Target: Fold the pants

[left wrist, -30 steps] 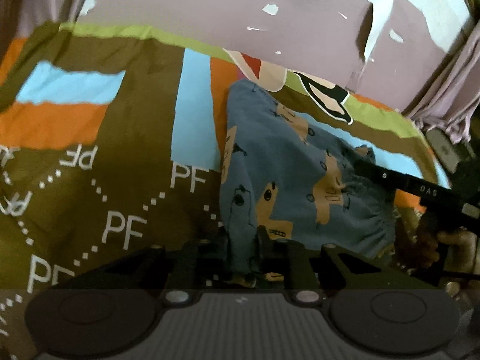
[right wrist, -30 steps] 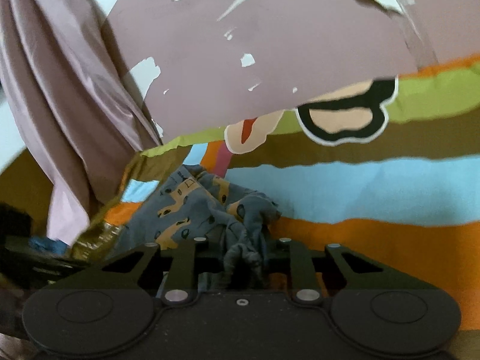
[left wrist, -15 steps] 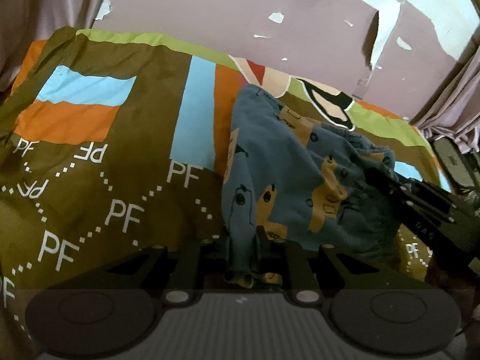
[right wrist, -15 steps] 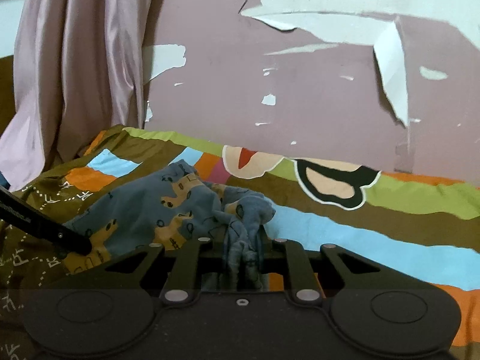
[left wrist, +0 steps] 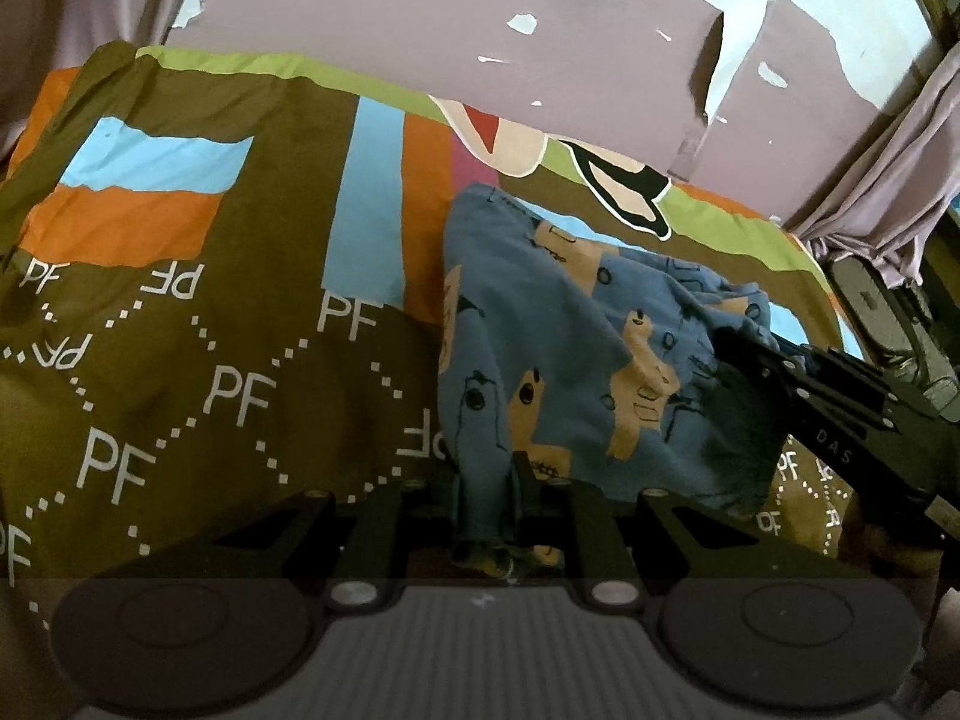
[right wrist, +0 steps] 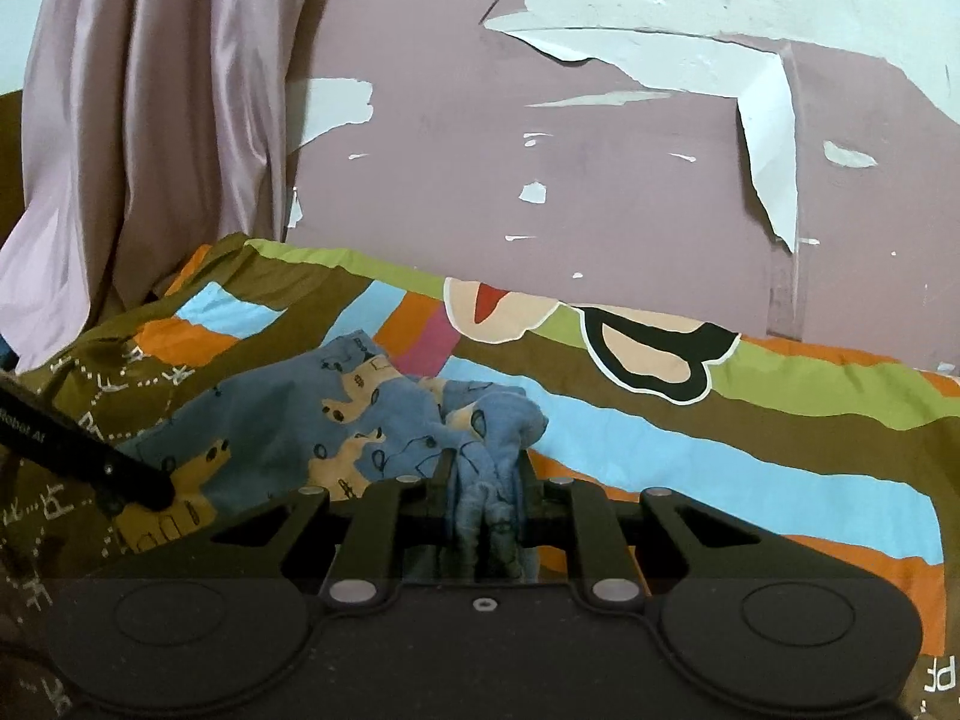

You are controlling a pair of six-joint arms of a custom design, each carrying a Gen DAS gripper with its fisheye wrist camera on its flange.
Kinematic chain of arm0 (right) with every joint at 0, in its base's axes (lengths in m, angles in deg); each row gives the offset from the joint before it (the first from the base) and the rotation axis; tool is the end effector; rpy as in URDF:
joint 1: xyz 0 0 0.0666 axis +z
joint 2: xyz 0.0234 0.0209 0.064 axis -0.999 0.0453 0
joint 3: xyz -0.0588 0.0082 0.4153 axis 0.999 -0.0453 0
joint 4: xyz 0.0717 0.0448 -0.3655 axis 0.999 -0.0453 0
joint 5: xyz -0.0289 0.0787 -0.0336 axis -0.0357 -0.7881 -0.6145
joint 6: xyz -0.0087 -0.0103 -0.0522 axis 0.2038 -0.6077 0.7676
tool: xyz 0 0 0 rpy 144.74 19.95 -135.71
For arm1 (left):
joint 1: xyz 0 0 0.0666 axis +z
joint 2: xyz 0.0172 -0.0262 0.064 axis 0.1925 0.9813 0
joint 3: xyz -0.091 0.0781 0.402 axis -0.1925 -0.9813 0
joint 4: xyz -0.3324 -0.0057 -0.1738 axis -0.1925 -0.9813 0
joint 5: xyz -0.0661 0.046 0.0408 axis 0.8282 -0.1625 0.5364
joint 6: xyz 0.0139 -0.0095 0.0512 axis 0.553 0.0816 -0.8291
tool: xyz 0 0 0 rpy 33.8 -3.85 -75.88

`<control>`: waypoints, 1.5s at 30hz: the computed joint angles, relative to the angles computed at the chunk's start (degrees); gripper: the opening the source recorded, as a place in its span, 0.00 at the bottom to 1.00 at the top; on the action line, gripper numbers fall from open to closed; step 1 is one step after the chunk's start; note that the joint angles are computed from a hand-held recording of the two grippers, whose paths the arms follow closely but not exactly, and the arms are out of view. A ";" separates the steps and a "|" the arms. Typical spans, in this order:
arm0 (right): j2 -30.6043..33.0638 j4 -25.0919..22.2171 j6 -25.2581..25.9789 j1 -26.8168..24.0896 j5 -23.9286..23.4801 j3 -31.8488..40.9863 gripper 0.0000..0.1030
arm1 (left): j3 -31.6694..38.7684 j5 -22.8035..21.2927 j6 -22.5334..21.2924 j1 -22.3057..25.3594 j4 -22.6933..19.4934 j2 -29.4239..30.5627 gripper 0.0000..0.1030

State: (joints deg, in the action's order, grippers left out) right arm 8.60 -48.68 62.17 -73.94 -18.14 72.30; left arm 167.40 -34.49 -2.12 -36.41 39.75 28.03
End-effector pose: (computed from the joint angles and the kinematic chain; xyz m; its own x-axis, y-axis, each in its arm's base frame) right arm 0.5031 0.1391 0.3585 -0.3328 -0.3916 -0.8578 -0.7731 0.6342 0.0103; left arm 0.3711 -0.3846 0.3638 -0.7279 -0.4298 -0.5342 -0.2918 0.8992 -0.3259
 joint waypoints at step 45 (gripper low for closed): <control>29.80 -17.16 6.33 7.85 1.81 45.84 0.18 | 3.05 -5.19 -9.90 13.19 7.63 4.29 0.16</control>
